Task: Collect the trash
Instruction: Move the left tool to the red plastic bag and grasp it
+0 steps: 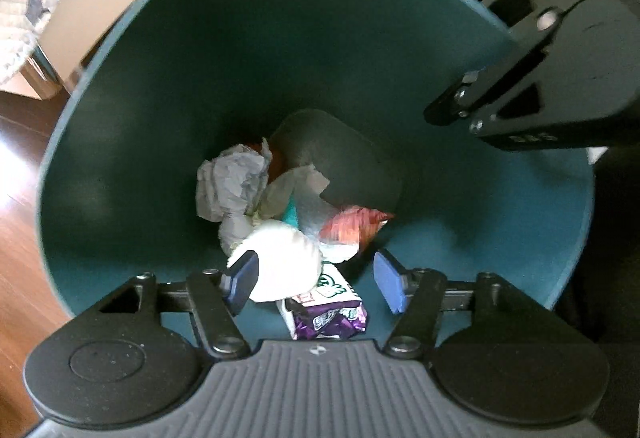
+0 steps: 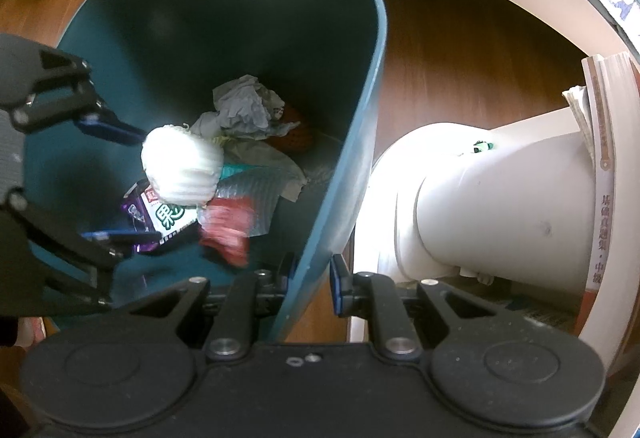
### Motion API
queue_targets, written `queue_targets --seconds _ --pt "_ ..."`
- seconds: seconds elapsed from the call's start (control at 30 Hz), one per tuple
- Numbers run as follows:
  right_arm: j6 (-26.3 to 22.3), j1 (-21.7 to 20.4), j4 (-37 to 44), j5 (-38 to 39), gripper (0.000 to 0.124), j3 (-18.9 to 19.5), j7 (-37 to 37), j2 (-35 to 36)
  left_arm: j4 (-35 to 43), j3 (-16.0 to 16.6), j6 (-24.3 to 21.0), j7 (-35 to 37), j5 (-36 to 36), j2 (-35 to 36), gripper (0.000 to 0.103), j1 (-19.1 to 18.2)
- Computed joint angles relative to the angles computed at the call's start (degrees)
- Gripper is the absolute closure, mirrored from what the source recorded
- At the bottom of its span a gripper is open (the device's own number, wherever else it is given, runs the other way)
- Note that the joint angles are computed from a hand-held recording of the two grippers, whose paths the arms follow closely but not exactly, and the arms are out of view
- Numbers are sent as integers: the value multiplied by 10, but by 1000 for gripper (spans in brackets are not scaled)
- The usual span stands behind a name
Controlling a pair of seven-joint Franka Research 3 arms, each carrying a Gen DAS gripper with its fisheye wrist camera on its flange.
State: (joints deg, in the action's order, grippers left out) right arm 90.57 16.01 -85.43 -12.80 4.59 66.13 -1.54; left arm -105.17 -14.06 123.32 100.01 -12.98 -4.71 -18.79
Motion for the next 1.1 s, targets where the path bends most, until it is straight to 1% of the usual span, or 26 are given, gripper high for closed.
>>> queue_targets --seconds 0.1,0.17,0.27,0.43,0.53,0.67,0.73,0.8,0.9,1.0,1.1 --pt "-1 1 1 -1 107 0 -4 1 -16 13 2 16 -17 -32 41 7" --pt "-5 0 4 -3 107 0 -5 2 -34 28 6 29 -37 -59 40 14" --pt "-8 1 3 -6 107 0 -5 3 -69 49 21 29 -46 -101 34 27" --pt "-14 2 10 -6 108 -1 7 11 -126 81 36 1 -19 -161 34 59" --pt "-4 2 2 -9 108 -2 11 7 -157 97 38 -17 -4 -184 34 76" --pt "2 -2 -5 -5 109 -5 31 6 -217 111 45 -48 23 -220 34 100" --pt "-1 -3 -1 -6 111 -5 55 10 -250 118 47 -63 36 -237 34 112" --pt "11 -7 -2 9 112 -8 102 9 -279 123 48 -77 47 -251 34 121" --pt "9 -11 17 29 113 -12 121 24 -315 133 48 -90 57 -266 34 131" --pt "14 -1 24 16 114 -5 114 33 -342 143 52 -88 59 -276 34 134" --pt "15 12 34 13 114 1 106 41 -355 164 44 -73 27 -273 34 125"
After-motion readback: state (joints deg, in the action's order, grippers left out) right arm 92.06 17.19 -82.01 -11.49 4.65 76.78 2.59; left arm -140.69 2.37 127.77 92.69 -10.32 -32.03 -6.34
